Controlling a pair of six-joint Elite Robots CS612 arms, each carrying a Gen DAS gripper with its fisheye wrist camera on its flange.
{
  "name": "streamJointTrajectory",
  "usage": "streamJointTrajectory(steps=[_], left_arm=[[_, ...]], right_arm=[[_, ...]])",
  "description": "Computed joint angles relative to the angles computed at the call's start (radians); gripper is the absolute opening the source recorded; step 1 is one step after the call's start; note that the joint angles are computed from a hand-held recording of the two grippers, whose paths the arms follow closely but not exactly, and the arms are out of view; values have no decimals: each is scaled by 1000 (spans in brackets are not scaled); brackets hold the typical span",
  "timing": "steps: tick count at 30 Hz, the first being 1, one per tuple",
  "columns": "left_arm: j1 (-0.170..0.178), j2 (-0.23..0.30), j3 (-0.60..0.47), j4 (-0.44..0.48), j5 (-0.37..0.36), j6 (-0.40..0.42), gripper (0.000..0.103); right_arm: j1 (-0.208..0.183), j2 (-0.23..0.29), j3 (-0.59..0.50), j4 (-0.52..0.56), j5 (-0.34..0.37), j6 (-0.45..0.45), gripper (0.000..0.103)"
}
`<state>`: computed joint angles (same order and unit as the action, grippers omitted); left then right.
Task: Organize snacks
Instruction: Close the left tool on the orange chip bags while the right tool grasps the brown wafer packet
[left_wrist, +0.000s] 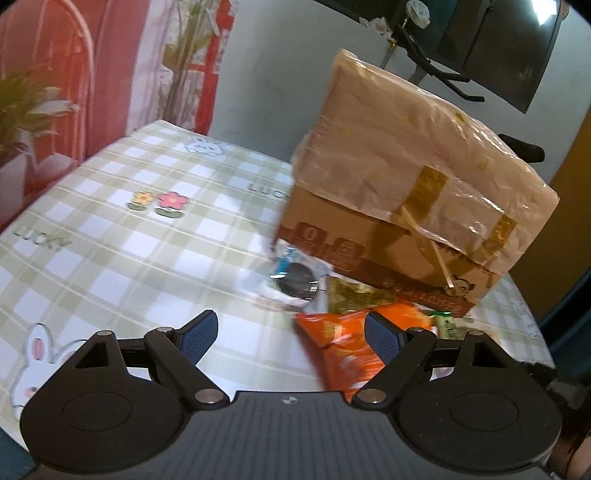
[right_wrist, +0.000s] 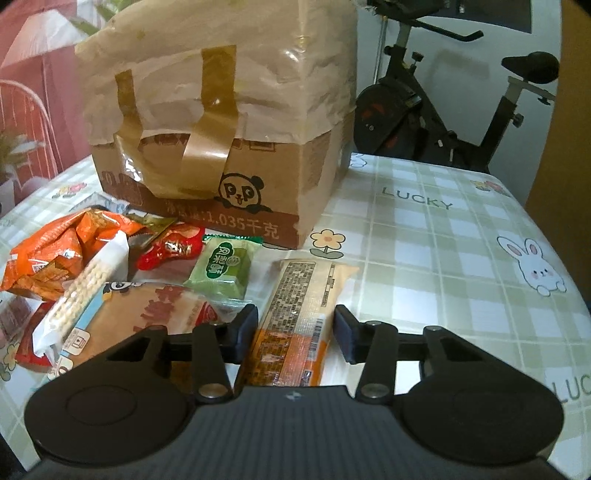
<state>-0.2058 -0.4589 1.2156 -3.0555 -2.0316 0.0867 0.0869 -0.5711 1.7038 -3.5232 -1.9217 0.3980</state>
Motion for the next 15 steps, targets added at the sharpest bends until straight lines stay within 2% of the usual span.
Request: streamJointTrajectory(steps=[3, 8, 15], left_arm=[[-13, -2, -7, 36, -16, -6, 88], [-42, -11, 3, 57, -34, 55, 89], [-70, 0, -1, 80, 12, 58, 89]], right_arm=[[-2, 8, 4, -33, 5, 18, 48], [-5, 16, 8, -67, 17, 28, 48], [-6, 19, 13, -85, 23, 33, 47]])
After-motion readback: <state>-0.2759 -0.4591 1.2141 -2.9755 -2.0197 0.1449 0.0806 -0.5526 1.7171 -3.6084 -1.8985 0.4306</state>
